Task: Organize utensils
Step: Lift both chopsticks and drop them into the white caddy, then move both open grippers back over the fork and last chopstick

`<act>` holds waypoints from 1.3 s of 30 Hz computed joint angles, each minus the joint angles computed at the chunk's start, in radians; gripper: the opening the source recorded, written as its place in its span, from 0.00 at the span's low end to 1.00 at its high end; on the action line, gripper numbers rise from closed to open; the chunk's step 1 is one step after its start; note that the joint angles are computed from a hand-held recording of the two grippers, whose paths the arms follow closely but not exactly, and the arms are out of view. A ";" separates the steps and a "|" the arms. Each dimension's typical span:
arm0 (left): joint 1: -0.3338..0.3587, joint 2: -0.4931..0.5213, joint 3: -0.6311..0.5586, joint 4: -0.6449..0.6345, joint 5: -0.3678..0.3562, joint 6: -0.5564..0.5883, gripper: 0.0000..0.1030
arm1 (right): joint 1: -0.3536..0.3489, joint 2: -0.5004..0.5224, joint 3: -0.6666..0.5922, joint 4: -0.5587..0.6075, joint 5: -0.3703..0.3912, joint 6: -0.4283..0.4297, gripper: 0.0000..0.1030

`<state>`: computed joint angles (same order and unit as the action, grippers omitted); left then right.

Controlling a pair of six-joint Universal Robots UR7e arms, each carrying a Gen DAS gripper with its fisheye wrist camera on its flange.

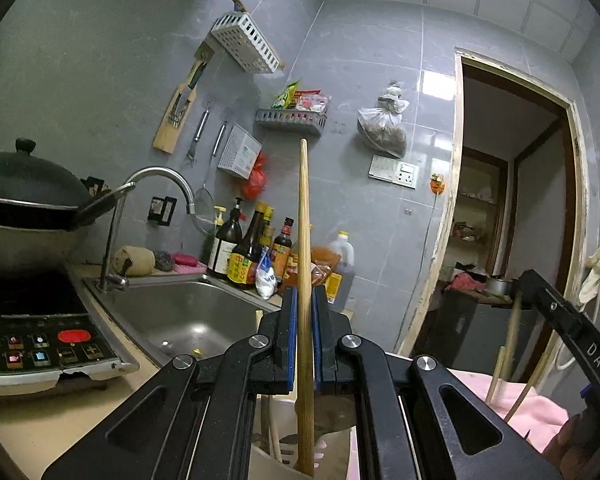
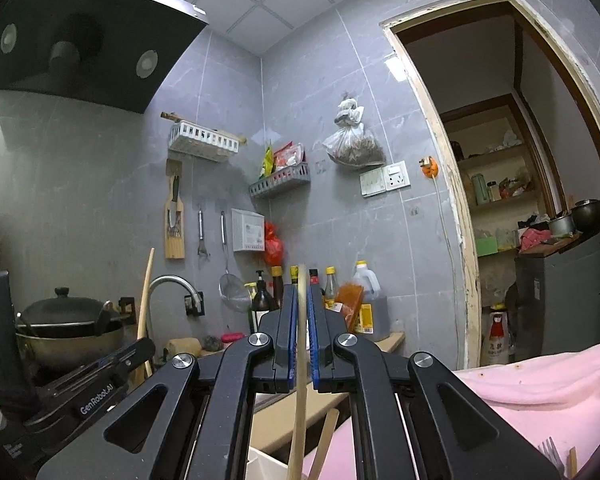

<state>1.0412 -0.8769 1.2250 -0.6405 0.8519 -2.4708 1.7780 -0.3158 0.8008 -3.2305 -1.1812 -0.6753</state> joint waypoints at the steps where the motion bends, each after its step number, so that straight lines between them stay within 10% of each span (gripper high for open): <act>1: 0.001 -0.004 0.002 0.006 0.003 -0.011 0.05 | 0.001 -0.002 0.004 0.001 -0.003 -0.003 0.04; 17: -0.018 -0.055 0.058 0.002 0.019 -0.033 0.25 | -0.001 -0.076 0.123 -0.087 -0.040 0.017 0.23; 19: -0.026 -0.050 0.022 0.116 0.030 -0.078 0.45 | -0.003 -0.098 0.151 -0.110 -0.058 0.020 0.25; 32: -0.119 0.051 -0.084 0.392 0.060 -0.006 0.73 | -0.044 -0.293 0.399 -0.244 -0.227 -0.043 0.75; 39: -0.131 0.229 -0.369 0.782 0.101 -0.146 0.81 | -0.082 -0.407 0.493 -0.198 -0.361 -0.133 0.85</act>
<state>0.9099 -0.6481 0.8562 0.1410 0.9528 -2.6167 1.6957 -0.7230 1.2938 -3.4285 -1.5418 -0.8080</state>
